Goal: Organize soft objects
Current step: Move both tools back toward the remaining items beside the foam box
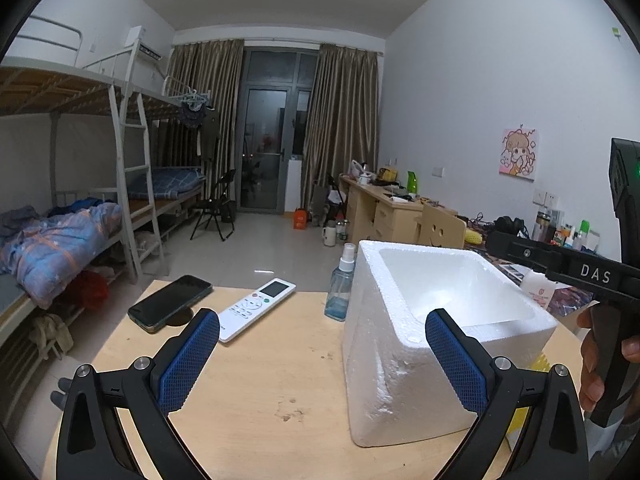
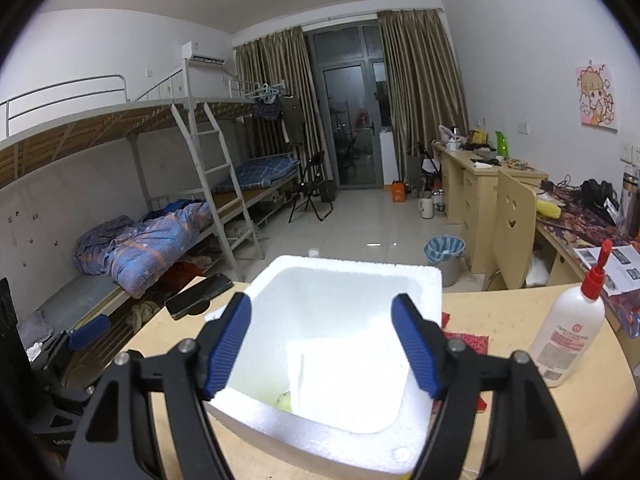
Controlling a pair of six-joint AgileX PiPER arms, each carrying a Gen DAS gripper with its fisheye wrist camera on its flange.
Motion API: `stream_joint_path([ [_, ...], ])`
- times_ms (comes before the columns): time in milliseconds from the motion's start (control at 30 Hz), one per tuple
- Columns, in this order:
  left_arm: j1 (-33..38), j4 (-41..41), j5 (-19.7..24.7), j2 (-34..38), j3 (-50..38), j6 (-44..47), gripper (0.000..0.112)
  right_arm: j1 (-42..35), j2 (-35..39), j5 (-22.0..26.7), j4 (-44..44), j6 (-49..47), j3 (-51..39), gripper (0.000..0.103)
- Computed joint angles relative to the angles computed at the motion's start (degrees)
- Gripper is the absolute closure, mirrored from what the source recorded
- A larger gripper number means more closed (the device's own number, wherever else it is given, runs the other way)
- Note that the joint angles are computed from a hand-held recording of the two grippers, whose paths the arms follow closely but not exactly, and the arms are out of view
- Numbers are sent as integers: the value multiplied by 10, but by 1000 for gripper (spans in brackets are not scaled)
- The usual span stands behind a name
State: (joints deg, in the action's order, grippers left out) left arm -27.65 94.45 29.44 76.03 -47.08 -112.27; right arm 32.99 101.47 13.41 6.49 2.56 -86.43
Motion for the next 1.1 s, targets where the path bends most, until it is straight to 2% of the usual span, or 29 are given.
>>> stream_joint_path([
  [267,-9,0,-1,-2,0,-6,10,7,0,20,-24,25,-12,27],
  [467,-22,-5,6,-1,3,-4,10,13,-31,20,-49,48,8,25],
  [567,-16,-25,-15,-2,1,13,10,14,-64,9,-83,74,40,17],
  [633,-17,-34,-18,-4,2,19,10,16,-84,-2,-136,124,63,16],
  [767,-20,-59,-22,-14,4,37,10,14,-116,-10,-188,178,104,15],
  [867,-49,-81,13,-22,5,51,10,10,-135,-17,-213,210,130,14],
  [933,-72,-136,44,-28,-7,100,10,11,-148,-15,-242,242,147,14],
  [1000,-88,-177,51,-45,-9,126,10,15,-163,-13,-299,295,162,13],
  [1100,-127,-191,75,-74,0,120,10,23,-189,-13,-358,346,187,2],
])
